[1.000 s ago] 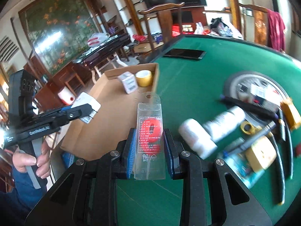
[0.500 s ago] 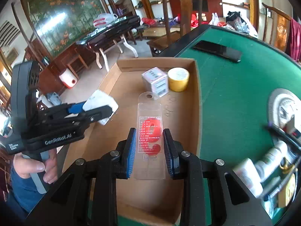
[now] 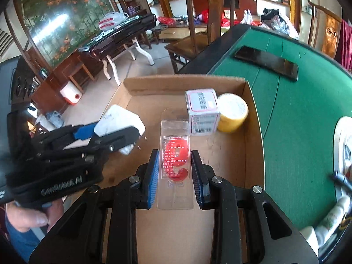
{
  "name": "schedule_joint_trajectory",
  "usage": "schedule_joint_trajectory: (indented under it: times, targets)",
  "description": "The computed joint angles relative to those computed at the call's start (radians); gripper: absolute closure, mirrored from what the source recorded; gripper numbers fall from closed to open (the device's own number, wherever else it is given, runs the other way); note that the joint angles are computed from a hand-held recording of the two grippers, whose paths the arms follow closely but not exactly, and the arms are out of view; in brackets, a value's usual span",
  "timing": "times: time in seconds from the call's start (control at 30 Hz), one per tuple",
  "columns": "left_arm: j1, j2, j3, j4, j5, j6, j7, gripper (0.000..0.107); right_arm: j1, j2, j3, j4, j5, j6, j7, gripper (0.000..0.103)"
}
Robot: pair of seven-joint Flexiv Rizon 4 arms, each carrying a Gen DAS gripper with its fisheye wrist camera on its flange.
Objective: Organize objects
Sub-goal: 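Carry both items over the cardboard tray and open both tools to release them, then grasp the white pill bottle with left tool while right tool grasps a black marker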
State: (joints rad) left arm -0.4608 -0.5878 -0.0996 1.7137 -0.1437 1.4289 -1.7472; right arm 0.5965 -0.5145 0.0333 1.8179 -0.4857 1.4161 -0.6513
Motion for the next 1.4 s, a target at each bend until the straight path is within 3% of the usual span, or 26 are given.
schedule_joint_trajectory:
  times: [0.07,0.23,0.33,0.43,0.6,0.77,0.9,1.07,1.33,1.4]
  targets:
    - [0.048,-0.005,-0.061,0.01,-0.035,0.024,0.024,0.053,0.019,-0.013,-0.034,-0.015,-0.024,0.0,0.014,0.075]
    - [0.043,-0.024,-0.057,-0.036,-0.07,-0.038,0.017,0.052,0.004,-0.026,-0.027,-0.029,-0.017,0.009,0.006,0.075]
    - [0.084,-0.037,-0.119,-0.048,-0.116,-0.057,0.046,0.052,0.018,-0.025,-0.043,-0.031,-0.037,-0.008,0.01,0.075]
    - [0.046,-0.05,-0.073,-0.079,-0.107,-0.075,0.019,0.052,0.001,-0.033,-0.019,-0.042,-0.018,-0.023,0.005,0.075]
    - [0.036,-0.063,-0.065,-0.099,-0.106,-0.073,-0.005,0.052,-0.024,-0.053,0.016,-0.075,0.021,-0.07,-0.014,0.075]
    - [0.085,-0.071,-0.138,-0.084,-0.141,-0.036,0.038,0.043,-0.016,-0.046,0.003,-0.064,0.026,-0.075,0.002,0.074]
    - [0.089,-0.063,-0.147,-0.068,-0.156,-0.018,0.052,0.042,-0.017,-0.032,0.002,-0.05,0.016,-0.078,0.01,0.074]
    - [0.107,-0.021,-0.189,0.007,-0.174,0.054,0.064,0.042,-0.018,0.001,-0.007,-0.001,0.008,-0.036,0.028,0.074]
    - [0.225,0.034,-0.41,0.171,-0.166,0.253,0.117,0.038,-0.004,0.083,-0.015,0.178,0.053,0.189,0.061,0.074]
    - [0.238,0.034,-0.445,0.185,-0.139,0.274,0.111,0.037,0.051,0.116,-0.069,0.246,0.063,0.255,0.065,0.074]
